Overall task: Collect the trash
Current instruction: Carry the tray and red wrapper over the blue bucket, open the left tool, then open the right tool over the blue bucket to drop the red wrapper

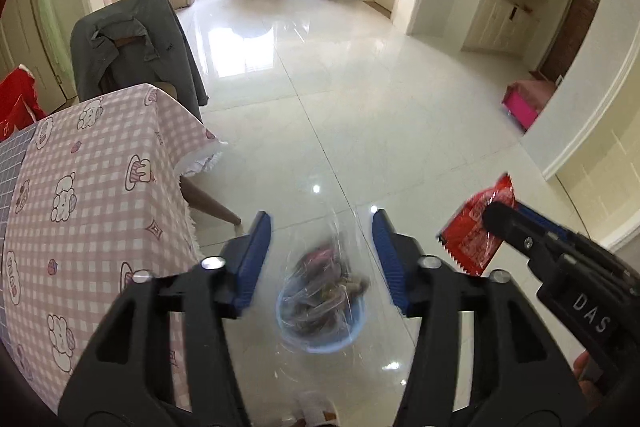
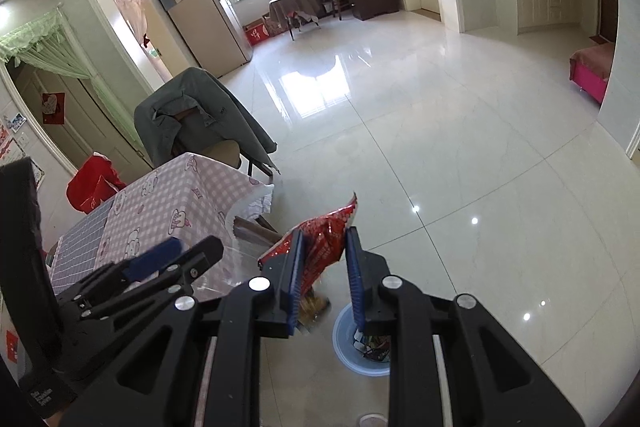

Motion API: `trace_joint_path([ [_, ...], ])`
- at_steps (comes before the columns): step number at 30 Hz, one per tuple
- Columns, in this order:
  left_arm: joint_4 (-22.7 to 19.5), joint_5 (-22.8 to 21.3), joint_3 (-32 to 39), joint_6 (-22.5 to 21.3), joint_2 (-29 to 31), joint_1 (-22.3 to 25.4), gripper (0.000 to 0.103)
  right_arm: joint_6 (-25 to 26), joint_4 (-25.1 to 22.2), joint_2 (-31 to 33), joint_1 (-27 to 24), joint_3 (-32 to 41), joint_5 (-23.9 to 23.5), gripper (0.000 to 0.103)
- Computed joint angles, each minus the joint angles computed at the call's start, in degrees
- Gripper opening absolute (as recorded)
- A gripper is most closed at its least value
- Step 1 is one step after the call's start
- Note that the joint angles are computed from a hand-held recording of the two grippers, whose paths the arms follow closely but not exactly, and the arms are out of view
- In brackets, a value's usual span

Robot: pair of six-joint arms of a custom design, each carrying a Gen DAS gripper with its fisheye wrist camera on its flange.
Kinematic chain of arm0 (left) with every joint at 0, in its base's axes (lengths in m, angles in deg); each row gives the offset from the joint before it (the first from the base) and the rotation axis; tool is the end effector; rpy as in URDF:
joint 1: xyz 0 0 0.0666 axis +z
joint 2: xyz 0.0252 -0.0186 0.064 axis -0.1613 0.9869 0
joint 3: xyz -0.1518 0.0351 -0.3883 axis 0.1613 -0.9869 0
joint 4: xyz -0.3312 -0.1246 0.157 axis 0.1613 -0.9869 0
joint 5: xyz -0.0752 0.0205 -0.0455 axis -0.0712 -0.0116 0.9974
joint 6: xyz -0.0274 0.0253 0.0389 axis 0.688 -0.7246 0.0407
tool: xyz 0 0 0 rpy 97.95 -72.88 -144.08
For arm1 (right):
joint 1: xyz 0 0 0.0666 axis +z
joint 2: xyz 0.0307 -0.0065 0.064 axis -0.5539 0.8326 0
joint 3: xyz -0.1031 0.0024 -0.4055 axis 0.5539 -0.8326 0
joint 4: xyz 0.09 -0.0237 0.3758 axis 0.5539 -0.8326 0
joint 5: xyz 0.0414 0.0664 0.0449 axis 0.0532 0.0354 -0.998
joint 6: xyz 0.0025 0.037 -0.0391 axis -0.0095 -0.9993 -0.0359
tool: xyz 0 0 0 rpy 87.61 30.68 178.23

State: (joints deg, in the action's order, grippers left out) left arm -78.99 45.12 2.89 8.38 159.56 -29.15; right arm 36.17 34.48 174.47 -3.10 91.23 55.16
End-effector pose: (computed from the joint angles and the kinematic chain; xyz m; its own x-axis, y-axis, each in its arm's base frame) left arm 0.4439 -0.1540 0.4526 -0.7676 -0.1129 -0.6309 -0.0646 0.9930 -0.0991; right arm 0.4520 0.2664 0.4475 -0.7744 0.0550 -0.6303 -0.1928 0.9283 0.3179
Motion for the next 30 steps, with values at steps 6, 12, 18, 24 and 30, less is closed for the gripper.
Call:
trace_joint_path([
  [6, -0.17, 1.35, -0.21, 0.16, 0.06, 1.2, 0.053, 0.39, -0.36, 0.47, 0.09, 0.23, -0.62, 0.021],
  [12, -0.35, 1.75, -0.34, -0.15, -0.53, 2.39, 0.053, 0.82, -1.01, 1.27, 0.56, 0.85, -1.71, 0.021],
  [18, -1.07, 1.35, -0.39, -0.19, -1.0, 3.03, 0.057, 1.13, -1.46, 1.63, 0.74, 1.41, -2.09, 0.021],
  [24, -2.1, 0.27, -0.15, -0.05, -1.13, 3.38, 0.062, 1.09, -0.89, 1.77, 1.01, 1.84, -2.1, 0.023],
  [30, -3.96, -1.8, 0.77, -0.62, -1.48, 3.34, 0.068, -0.57, -0.33, 1.36, 1.04, 1.78, -1.69, 0.031],
])
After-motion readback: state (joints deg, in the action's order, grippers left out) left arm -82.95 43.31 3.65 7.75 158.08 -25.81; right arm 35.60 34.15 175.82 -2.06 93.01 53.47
